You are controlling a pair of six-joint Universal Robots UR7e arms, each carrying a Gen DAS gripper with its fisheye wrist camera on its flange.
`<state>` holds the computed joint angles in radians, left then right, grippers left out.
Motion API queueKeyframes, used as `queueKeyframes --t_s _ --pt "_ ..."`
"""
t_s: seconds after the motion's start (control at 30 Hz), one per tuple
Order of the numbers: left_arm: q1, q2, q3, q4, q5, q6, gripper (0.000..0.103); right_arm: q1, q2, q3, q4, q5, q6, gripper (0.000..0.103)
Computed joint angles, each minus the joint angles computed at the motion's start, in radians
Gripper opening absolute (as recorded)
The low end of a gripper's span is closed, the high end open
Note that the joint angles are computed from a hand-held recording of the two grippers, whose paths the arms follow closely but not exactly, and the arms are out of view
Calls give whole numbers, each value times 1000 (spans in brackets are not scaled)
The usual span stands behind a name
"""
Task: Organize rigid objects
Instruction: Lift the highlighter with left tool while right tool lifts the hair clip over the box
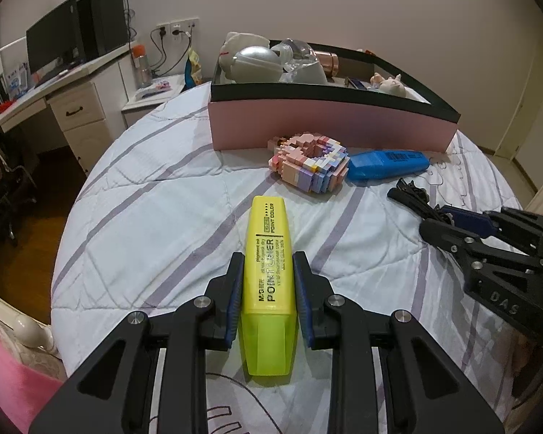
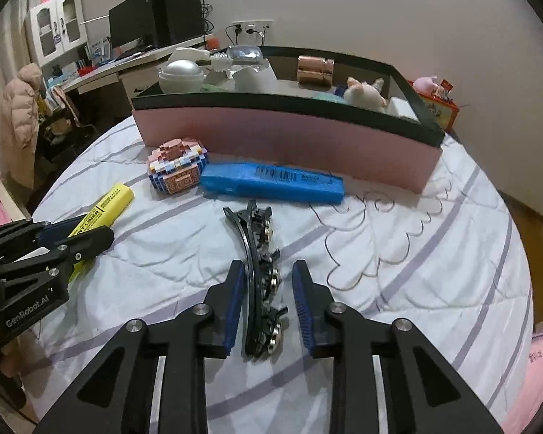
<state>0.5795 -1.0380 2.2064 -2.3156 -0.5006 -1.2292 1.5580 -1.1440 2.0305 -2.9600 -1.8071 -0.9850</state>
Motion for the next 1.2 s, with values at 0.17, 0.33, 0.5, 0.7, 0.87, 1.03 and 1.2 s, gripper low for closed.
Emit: queueKeyframes --t_s 0.17,0.33,0.5,0.7,0.87,1.03,1.2 --pt "-12 5 -12 44 18 -48 26 5 5 1 -3 2 -43 17" --pt "-59 12 1 -14 47 -26 26 -25 -62 40 -26 116 1 17" --pt "-138 -4 -21 59 114 -85 26 -41 -169 106 -91 252 35 17" --pt "-214 0 -85 189 194 -139 26 -33 -289 171 -129 355 38 18" --pt "-269 7 -153 345 253 -215 26 -13 -345 219 -191 399 30 18" --pt "-305 22 -216 533 292 -320 26 -9 -400 243 -215 448 36 18" --pt "-335 26 -262 722 319 -473 26 2 -436 258 -239 459 40 18"
